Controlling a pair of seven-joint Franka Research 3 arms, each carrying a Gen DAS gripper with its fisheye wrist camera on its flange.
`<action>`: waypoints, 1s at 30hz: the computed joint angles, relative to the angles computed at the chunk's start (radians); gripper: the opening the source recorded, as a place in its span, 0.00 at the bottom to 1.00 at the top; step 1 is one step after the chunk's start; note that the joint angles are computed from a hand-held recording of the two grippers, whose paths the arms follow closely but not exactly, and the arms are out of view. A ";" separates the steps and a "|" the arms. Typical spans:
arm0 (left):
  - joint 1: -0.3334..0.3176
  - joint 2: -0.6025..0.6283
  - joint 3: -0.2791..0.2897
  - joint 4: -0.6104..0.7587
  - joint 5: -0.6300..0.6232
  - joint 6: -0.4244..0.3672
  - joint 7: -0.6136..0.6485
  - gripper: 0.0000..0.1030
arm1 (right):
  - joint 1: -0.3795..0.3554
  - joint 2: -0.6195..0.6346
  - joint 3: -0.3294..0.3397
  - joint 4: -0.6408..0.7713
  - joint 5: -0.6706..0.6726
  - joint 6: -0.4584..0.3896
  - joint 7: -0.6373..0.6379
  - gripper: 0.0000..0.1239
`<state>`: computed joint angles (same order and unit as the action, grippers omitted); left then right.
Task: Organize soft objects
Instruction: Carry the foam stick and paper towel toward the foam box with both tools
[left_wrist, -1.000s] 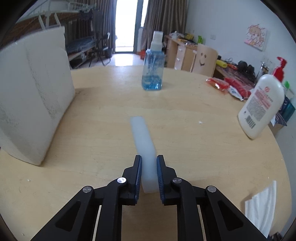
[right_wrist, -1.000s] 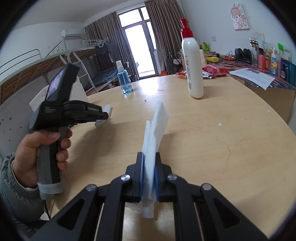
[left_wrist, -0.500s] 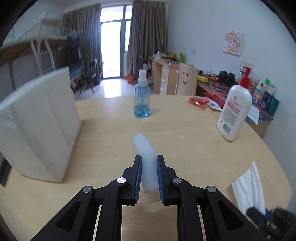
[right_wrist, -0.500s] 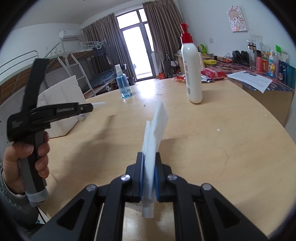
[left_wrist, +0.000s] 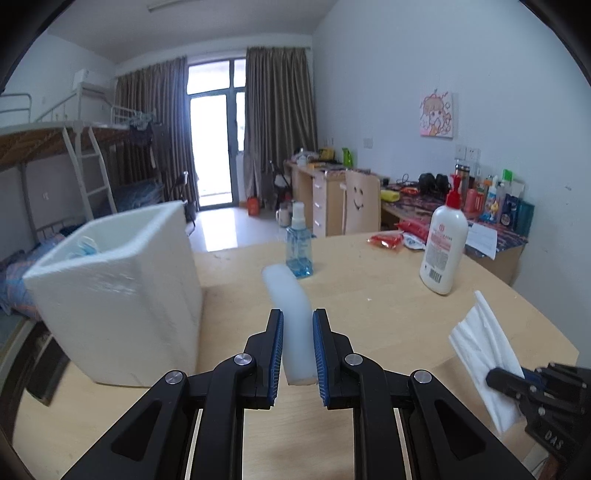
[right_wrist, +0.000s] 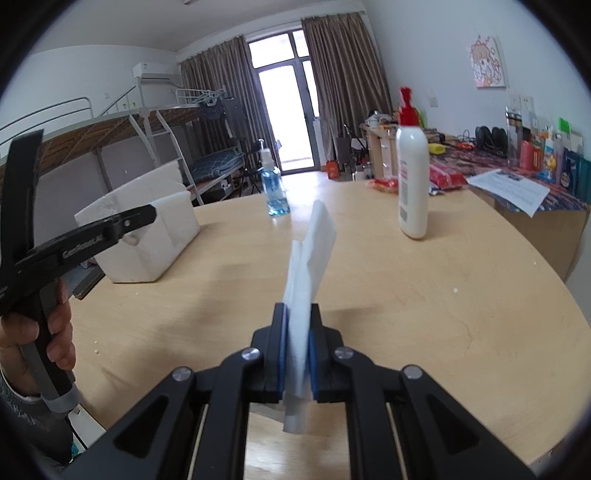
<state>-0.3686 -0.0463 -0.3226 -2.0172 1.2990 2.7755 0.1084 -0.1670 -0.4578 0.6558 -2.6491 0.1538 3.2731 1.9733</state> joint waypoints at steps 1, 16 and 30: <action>0.004 -0.021 0.005 -0.018 0.016 0.017 -0.012 0.17 | -0.007 -0.005 0.010 0.002 0.000 0.001 0.003 0.10; 0.114 -0.271 -0.040 -0.217 0.167 0.065 -0.178 0.17 | -0.077 -0.039 0.146 0.082 -0.023 0.025 -0.004 0.10; 0.198 -0.499 -0.063 -0.405 0.139 0.099 -0.243 0.18 | -0.109 0.019 0.248 0.175 -0.036 0.054 -0.084 0.10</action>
<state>-0.1701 -0.5457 -0.3857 -2.4218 1.4385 2.8748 -0.1350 -0.2760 -0.4386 0.9042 -2.4743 0.1183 3.3270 1.8891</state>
